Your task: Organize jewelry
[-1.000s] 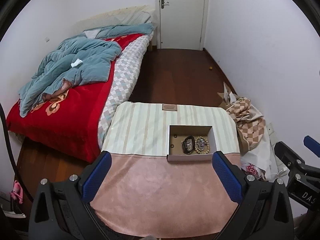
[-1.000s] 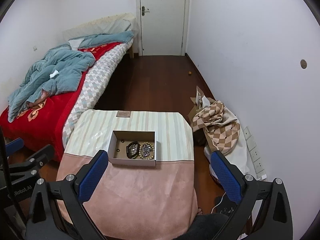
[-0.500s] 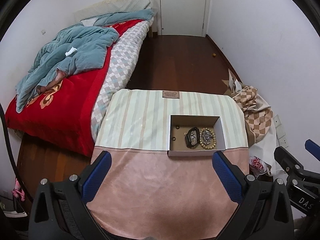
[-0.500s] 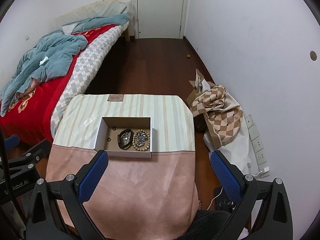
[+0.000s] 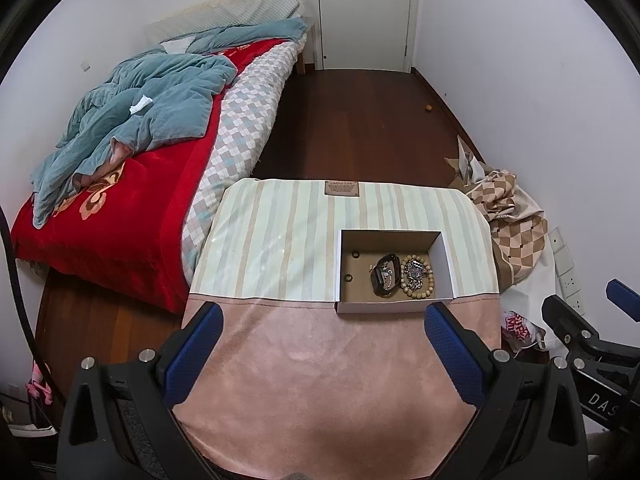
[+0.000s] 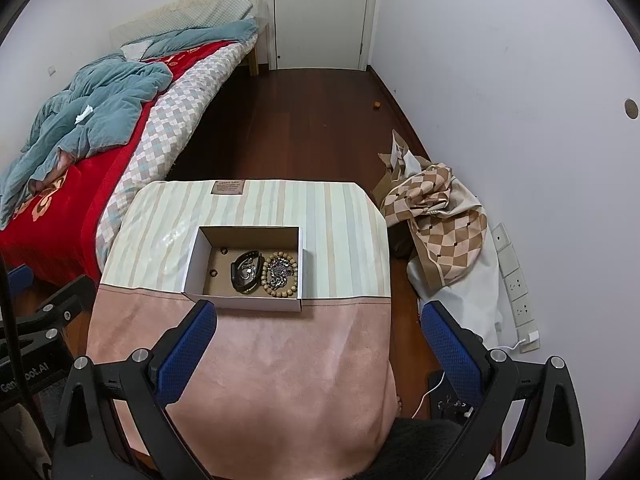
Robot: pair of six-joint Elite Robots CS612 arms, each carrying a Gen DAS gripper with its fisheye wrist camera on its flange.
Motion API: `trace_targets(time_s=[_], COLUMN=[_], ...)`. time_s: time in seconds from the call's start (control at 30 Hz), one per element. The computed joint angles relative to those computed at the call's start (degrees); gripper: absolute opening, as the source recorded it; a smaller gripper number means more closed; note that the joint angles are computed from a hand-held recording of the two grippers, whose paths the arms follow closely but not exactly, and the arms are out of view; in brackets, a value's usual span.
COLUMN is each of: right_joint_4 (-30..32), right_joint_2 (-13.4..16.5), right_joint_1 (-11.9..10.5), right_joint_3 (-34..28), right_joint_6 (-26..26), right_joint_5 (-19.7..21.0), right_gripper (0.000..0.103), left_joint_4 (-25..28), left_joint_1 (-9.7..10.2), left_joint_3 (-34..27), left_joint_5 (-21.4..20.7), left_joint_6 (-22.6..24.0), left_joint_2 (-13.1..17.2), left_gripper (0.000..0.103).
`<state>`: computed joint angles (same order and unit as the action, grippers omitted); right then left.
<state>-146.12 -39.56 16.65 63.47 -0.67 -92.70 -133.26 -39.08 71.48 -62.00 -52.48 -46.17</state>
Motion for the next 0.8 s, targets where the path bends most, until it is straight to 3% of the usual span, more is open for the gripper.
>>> trace_targets(time_s=[0.8], right_joint_4=[-0.7], right_joint_2=[-0.4], right_joint_1=[0.1], right_joint_3=[0.5], right_joint_6=[0.0], right_joint_5=[-0.3], right_gripper=[0.103], left_joint_4=[-1.5], left_joint_1=[-0.35], left_joint_3=[1.1], left_joint_5=[0.7], left_joint_6=[0.2], left_joint_2=[-0.5], left_gripper=[0.103])
